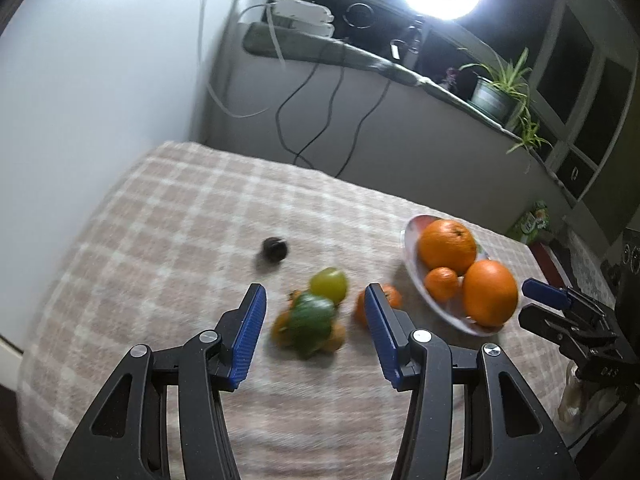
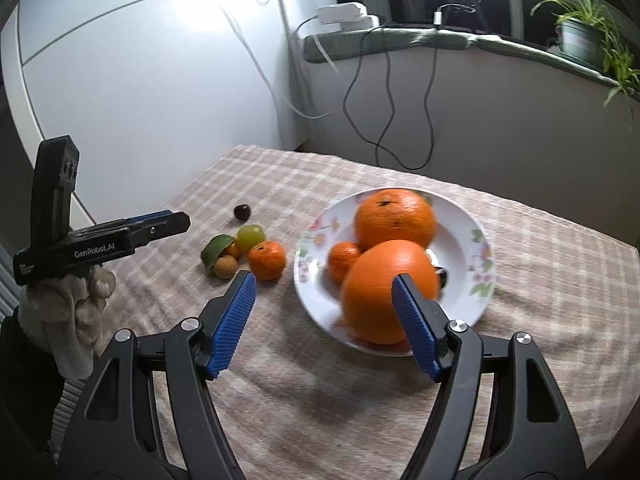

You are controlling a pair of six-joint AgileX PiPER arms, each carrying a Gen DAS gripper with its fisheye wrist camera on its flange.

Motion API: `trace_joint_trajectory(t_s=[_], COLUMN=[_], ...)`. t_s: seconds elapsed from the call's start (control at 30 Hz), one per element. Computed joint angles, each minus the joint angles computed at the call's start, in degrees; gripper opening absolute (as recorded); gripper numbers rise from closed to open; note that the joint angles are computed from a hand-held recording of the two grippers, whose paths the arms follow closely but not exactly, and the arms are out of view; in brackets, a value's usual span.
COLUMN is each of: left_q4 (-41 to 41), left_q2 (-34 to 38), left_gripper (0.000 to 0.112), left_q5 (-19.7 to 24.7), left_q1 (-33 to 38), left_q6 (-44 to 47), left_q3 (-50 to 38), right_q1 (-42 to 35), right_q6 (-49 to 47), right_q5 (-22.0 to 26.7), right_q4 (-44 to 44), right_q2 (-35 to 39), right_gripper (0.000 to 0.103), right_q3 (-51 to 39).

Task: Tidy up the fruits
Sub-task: 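Move the left tool to the leaf-topped mandarin while the right tool reaches a small mandarin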

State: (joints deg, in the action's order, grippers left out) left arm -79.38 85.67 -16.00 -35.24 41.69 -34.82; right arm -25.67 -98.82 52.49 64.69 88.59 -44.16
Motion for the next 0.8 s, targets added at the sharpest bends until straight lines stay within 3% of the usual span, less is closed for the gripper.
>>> trace_joint_trajectory(t_s=[0.53,0.67,0.8], left_q4=[29.32,36.78,37.56], left_q2=[0.49,1.05,1.85], left_gripper=[0.05,0.047,0.044], left_q5=[2.89,3.06,3.25], left_q1=[5.31,5.5,4.7], left_q6=[-27.35,-33.96,-33.3], left_q3=[5.87,6.23,6.03], right_q1=[12.42,15.88,20.44], right_q6=[1.28,2.03,4.92], right_q5=[-6.06,-8.61,-11.76], right_q4=[-0.1,-2.88,-9.18], right_q2=[-2.12,-2.38,-0.87], right_gripper=[0.072,0.058,0.05], right_q3=[4.09,2.82,-0.69])
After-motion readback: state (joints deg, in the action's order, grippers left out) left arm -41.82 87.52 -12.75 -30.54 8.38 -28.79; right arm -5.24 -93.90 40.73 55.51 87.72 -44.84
